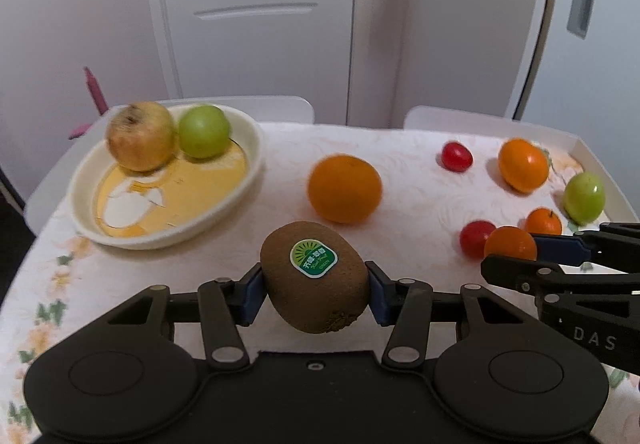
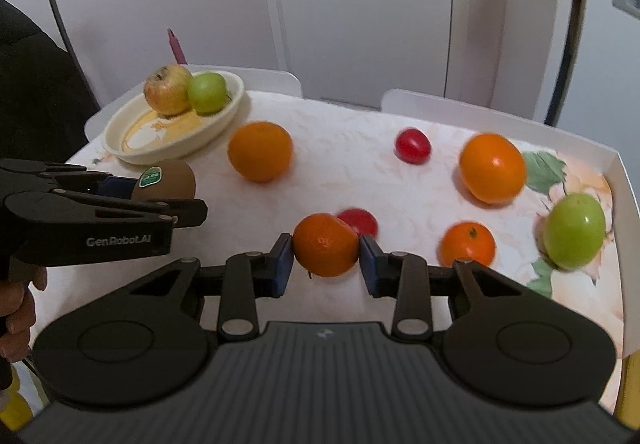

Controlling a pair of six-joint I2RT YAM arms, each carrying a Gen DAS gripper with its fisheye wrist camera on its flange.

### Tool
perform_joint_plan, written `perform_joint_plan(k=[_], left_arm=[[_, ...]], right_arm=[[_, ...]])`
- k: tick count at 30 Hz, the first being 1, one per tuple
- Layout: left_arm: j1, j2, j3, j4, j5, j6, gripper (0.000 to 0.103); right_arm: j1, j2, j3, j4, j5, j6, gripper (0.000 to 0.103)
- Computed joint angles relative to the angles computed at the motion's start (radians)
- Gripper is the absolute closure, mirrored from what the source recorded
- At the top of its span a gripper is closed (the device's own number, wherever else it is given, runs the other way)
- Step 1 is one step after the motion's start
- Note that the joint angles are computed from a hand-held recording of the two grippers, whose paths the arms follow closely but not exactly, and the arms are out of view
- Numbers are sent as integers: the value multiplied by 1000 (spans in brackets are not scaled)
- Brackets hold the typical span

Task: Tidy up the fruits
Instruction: 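Carry the kiwi and tangerine over the duck-print bowl with both grippers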

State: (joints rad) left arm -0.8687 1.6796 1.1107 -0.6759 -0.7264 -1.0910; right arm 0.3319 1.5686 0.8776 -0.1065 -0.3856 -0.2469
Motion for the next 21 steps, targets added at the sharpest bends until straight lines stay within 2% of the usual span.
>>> perform_joint_plan(k=[6, 12, 17, 21], left_arm=[[-13, -125, -16, -115, -47, -37, 48], [21, -264, -49, -196, -68, -6, 48], [104, -396, -104, -201, -43, 91, 48], [206, -497, -159, -164, 5, 218, 48]], right_arm=[[79, -49, 46, -56, 29, 48, 52], [182, -59, 126, -111, 86, 114, 53], [276, -34, 200, -138, 149, 180, 52], [344, 12, 271, -154, 205, 232, 53]])
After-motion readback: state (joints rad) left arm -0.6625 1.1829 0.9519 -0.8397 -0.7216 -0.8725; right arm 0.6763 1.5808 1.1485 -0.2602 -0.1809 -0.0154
